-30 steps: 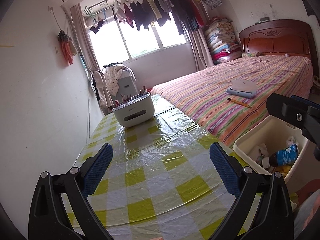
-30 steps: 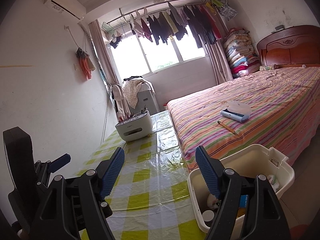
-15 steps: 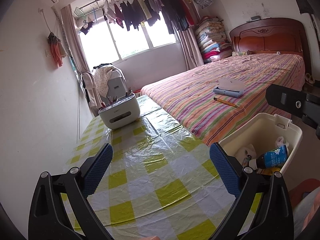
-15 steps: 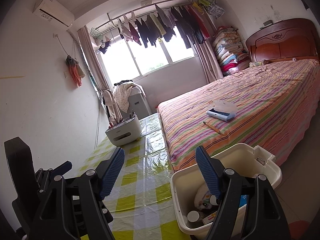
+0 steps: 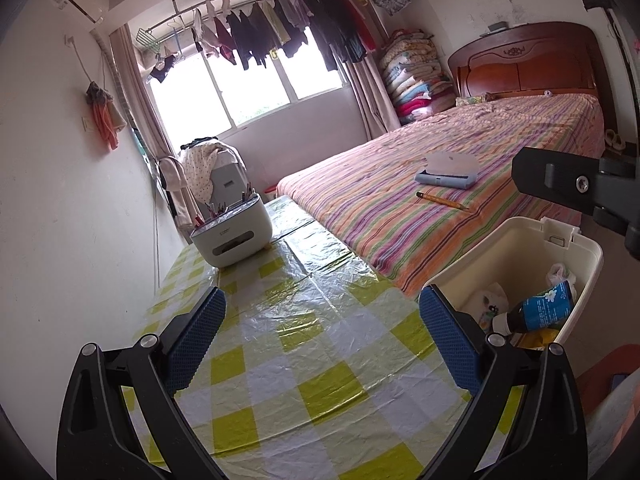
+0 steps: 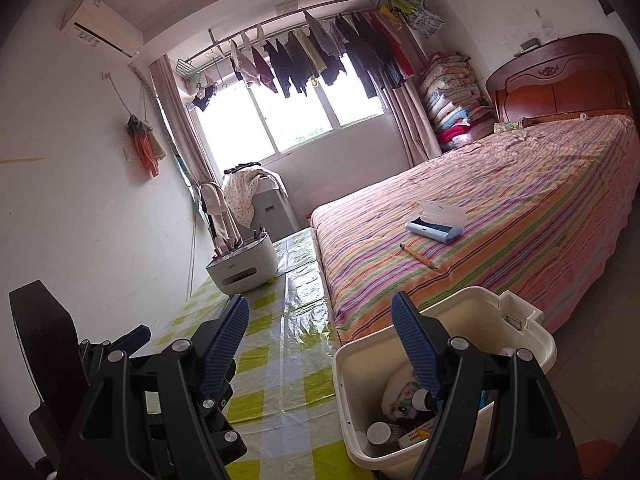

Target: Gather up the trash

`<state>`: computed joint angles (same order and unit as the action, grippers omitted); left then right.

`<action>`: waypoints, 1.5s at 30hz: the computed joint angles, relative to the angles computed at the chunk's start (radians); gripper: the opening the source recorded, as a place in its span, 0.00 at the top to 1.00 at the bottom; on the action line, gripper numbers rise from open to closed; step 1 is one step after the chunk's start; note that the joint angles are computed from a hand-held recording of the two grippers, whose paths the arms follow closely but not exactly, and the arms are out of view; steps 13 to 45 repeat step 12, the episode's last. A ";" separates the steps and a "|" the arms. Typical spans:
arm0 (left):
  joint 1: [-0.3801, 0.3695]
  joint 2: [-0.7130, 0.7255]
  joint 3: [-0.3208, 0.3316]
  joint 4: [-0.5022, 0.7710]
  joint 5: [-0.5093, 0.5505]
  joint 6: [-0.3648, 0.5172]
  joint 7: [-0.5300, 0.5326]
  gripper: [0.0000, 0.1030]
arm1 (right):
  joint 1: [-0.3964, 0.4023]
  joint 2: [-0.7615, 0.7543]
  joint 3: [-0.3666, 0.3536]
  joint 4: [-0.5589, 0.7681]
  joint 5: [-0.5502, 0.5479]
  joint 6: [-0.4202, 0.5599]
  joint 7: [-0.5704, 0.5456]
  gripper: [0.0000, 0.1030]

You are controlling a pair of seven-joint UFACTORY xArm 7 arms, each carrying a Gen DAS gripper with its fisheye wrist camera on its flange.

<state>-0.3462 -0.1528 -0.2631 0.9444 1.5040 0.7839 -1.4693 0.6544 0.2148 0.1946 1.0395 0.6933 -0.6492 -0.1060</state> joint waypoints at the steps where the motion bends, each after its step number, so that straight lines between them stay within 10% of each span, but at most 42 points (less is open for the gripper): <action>1: 0.000 0.000 0.002 0.000 -0.006 -0.005 0.008 0.07 | 0.001 0.000 0.000 0.000 0.001 0.000 -0.002 0.30; 45: 0.013 -0.001 0.009 0.000 -0.021 -0.027 -0.006 0.07 | 0.001 0.000 0.000 0.003 0.003 0.005 -0.002 0.30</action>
